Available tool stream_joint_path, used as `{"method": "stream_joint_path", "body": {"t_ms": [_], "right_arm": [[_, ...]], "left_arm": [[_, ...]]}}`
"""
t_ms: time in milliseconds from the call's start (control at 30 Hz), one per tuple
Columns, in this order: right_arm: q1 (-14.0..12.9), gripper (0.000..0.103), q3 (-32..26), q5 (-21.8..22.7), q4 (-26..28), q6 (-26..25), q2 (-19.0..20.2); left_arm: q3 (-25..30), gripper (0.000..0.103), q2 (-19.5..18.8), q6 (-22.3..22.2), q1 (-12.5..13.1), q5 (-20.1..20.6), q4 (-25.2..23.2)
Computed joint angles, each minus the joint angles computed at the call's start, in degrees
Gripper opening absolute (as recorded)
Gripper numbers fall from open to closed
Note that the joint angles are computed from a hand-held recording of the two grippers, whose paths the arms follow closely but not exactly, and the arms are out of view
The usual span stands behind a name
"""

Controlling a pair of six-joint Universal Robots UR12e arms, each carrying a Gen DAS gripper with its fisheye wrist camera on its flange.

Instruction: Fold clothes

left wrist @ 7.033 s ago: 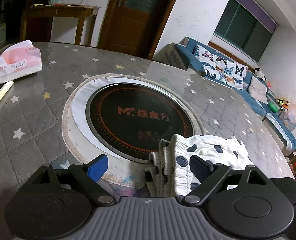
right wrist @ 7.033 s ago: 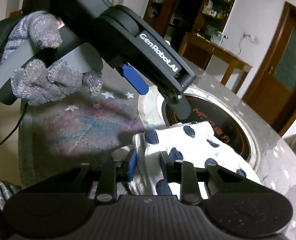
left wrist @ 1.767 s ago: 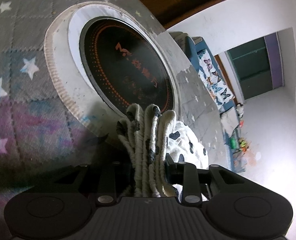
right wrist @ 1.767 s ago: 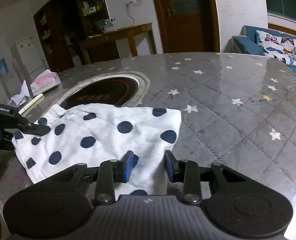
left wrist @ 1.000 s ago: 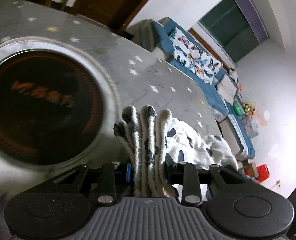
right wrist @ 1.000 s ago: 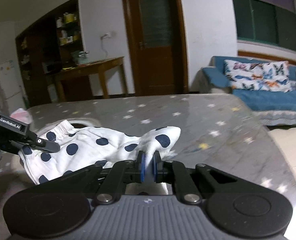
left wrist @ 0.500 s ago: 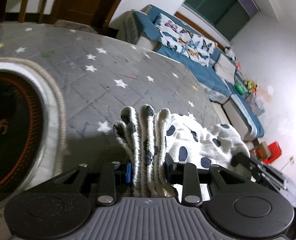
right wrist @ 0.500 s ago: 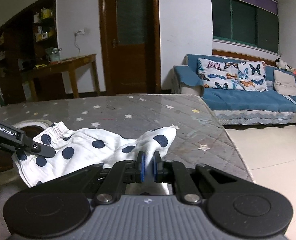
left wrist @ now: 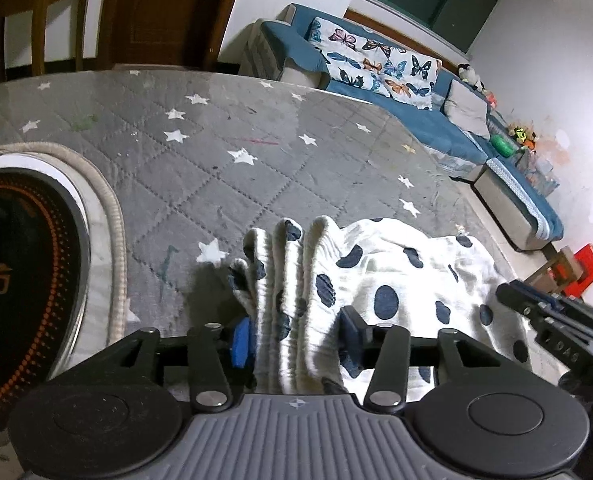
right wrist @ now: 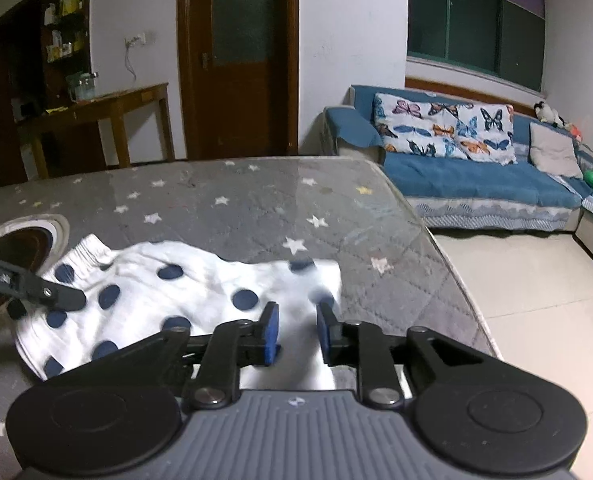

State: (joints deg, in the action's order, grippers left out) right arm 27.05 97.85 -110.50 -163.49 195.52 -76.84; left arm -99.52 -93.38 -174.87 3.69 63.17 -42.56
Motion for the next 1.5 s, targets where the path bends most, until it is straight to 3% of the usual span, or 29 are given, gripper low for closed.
{"method": "stream_joint_path", "body": {"t_ms": [133,300,500,733,1000,1267,1500], "right_arm": [[-0.44,0.037,-0.10,3.04,-1.42,-0.08,0.17],[-0.25,0.048,-0.40,6.26,-0.28,0.22,0.79],[-0.15,0.052,-1.05,6.84,3.80,0.73,1.32],[-0.67,0.055,-2.70,8.07,3.18,0.12,1.87],[-1.51,0.055,-7.78,11.08,5.03,2.59,5.54],[-1.25,0.059,-11.59,10.78,7.75,0.92,8.71],[-0.70,0.063,-9.18,9.99,4.71,2.38,6.83]], "left_arm": [[-0.34,0.059,0.19,0.37,-0.13,0.97,0.93],[-0.79,0.068,0.32,0.83,-0.39,2.60,2.44],[-1.27,0.074,0.37,1.57,-0.47,3.84,3.47],[-1.88,0.083,0.45,3.00,-0.81,5.56,5.37],[-2.18,0.087,0.35,3.89,-0.83,6.01,6.32],[-2.32,0.090,0.14,3.95,-0.62,5.99,6.64],[-2.62,0.093,0.54,3.88,-0.42,6.15,6.90]]}}
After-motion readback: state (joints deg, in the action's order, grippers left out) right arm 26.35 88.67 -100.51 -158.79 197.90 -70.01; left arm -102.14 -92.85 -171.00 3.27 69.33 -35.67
